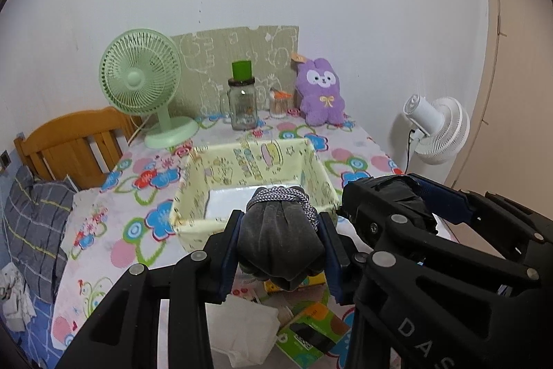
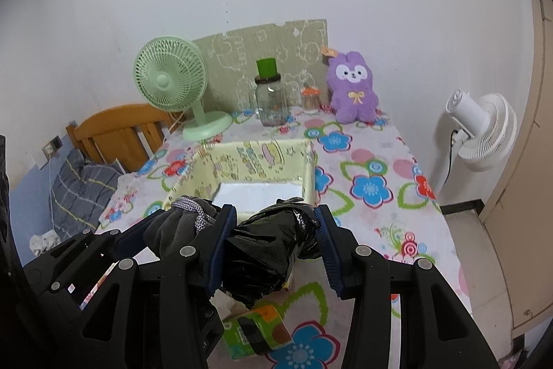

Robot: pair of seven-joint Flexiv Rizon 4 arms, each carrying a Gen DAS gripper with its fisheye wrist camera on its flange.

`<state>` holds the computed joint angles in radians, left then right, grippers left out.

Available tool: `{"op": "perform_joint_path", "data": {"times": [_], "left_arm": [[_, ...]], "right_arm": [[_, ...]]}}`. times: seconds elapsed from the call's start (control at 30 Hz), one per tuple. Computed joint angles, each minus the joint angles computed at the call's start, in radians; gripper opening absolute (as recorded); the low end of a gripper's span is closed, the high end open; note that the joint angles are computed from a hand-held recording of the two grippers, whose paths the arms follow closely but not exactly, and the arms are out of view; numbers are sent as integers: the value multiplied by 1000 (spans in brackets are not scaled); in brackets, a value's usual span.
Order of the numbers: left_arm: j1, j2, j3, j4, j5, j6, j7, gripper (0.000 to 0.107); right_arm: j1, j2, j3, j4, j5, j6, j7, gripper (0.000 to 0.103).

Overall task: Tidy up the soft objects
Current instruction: 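Lift both held fabric items and carry them over the storage box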

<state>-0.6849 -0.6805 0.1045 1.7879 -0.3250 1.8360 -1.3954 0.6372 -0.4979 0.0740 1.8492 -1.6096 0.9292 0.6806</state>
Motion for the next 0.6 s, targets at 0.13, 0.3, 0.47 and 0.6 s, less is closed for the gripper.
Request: {"op": "perform_joint_path", "data": {"times": [0.13, 0.3, 0.47, 0.6], "left_arm": [[7, 2, 0, -9, 4, 4, 3, 43], [14, -2, 2, -24, 0, 8, 7, 43], [21, -15, 6, -49, -5, 6, 14, 43], [31, -30, 6, -73, -8, 2, 18, 43]], "right_arm": [[5, 2, -3, -15, -2, -12, -14, 50], [7, -5, -8, -36, -1, -13, -33, 50], [9, -22, -19, -67, 2, -6, -52, 50], [8, -37, -29, -94, 8, 6, -71, 50]]}}
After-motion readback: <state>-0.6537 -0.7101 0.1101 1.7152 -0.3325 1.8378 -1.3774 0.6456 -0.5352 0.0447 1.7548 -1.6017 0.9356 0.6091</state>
